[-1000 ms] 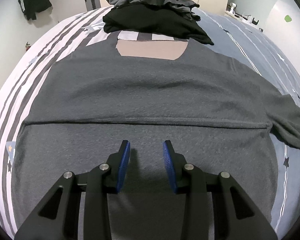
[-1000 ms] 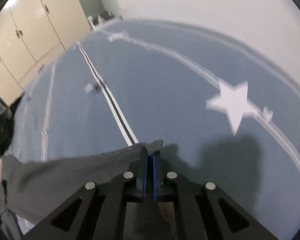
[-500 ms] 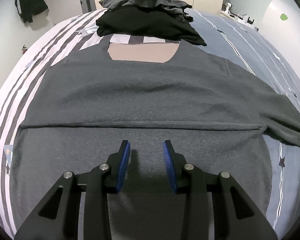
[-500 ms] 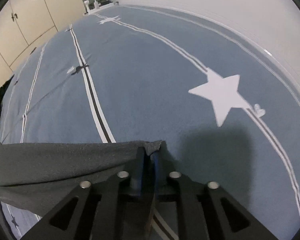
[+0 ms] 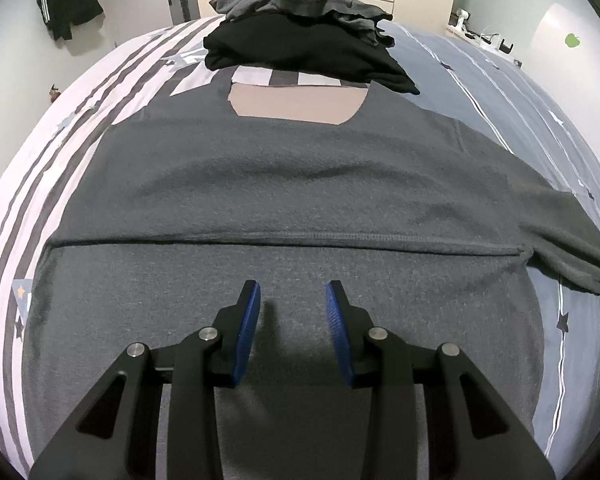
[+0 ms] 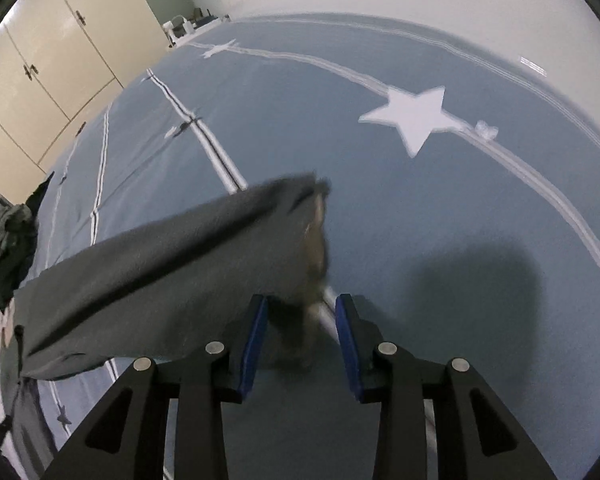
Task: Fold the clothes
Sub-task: 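Lift the sleeve with the right gripper and lay it across the body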
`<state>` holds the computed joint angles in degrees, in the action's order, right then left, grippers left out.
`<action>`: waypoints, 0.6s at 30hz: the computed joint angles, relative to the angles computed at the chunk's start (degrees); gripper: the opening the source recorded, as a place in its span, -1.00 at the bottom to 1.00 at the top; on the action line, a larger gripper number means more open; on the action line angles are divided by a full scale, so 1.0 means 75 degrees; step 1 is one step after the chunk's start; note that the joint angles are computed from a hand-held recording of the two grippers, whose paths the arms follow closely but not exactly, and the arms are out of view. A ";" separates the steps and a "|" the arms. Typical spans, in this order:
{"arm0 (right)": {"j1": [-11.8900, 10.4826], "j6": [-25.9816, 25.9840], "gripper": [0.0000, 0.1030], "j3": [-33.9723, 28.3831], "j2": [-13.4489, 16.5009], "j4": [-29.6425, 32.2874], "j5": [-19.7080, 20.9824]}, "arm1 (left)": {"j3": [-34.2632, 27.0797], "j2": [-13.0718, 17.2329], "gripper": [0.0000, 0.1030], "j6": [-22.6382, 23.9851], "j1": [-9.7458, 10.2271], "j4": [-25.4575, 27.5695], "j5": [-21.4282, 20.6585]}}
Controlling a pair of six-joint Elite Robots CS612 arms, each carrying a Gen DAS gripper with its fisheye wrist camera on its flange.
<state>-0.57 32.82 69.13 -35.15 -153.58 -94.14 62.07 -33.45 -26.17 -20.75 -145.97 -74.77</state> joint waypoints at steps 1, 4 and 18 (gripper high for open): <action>0.0029 -0.0006 -0.35 -0.0027 0.0038 0.0051 -0.0083 | 0.0022 -0.0013 -0.40 -0.0024 0.0006 -0.0017 0.0016; 0.0105 0.0009 -0.34 -0.0081 0.0124 0.0099 -0.0324 | 0.0139 -0.0075 -0.40 -0.0151 0.0038 -0.0092 0.0061; 0.0573 -0.0383 -0.92 -0.0470 -0.0277 -0.1002 -0.1028 | 0.1536 -0.0876 -0.40 -0.0543 0.0537 -0.0791 0.0198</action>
<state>3.73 29.94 65.61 -37.23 -161.09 -101.85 73.59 -40.02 -30.24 -16.72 -151.91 -73.29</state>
